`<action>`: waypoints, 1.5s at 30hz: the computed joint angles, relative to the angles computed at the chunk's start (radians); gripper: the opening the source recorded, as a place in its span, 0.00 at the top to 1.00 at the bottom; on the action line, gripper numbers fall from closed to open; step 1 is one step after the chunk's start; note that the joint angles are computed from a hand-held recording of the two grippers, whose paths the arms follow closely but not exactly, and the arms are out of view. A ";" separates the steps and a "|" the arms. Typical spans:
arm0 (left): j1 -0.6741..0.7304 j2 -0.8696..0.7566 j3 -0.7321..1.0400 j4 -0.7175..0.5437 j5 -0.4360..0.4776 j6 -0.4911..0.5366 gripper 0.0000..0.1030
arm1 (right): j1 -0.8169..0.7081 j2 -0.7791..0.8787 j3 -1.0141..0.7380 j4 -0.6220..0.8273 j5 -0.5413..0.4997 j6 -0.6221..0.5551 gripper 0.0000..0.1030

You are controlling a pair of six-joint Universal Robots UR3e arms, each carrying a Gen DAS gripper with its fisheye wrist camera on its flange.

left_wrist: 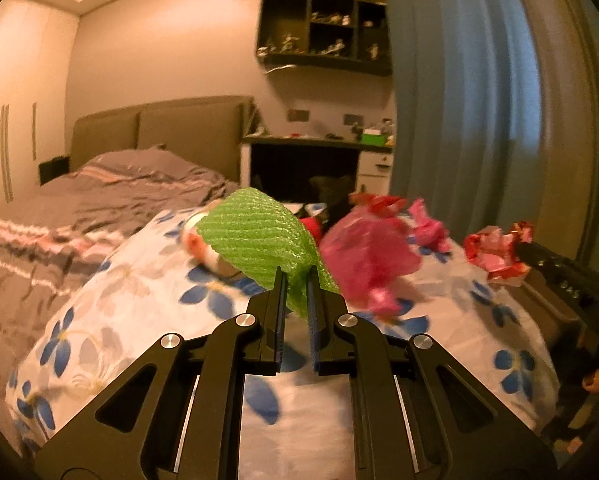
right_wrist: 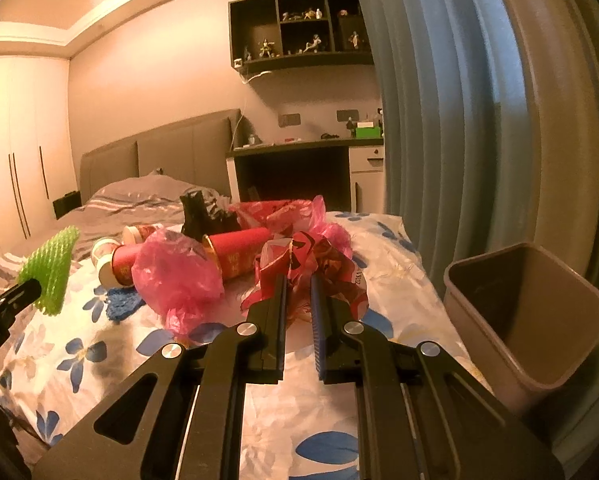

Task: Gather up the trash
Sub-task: 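Lift and carry both held items over the brown plastic bin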

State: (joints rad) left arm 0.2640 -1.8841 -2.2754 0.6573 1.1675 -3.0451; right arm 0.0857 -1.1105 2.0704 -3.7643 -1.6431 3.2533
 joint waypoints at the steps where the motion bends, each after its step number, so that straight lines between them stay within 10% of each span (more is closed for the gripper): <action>1: -0.011 0.005 0.004 0.000 -0.002 0.003 0.91 | -0.006 -0.008 0.012 -0.009 0.003 -0.001 0.88; 25: -0.554 -0.388 0.807 -0.327 0.028 0.072 0.91 | -0.433 -0.235 0.355 -0.268 0.114 -0.024 0.88; 45: -0.698 -0.859 1.659 -0.814 -0.044 0.075 0.91 | -0.640 -0.163 0.285 -0.244 0.193 -0.020 0.87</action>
State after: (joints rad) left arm -0.4343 -2.7431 -0.6165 -0.1566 1.1235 -2.9706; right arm -0.5539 -1.2740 2.3550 -4.0080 -1.4503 3.2337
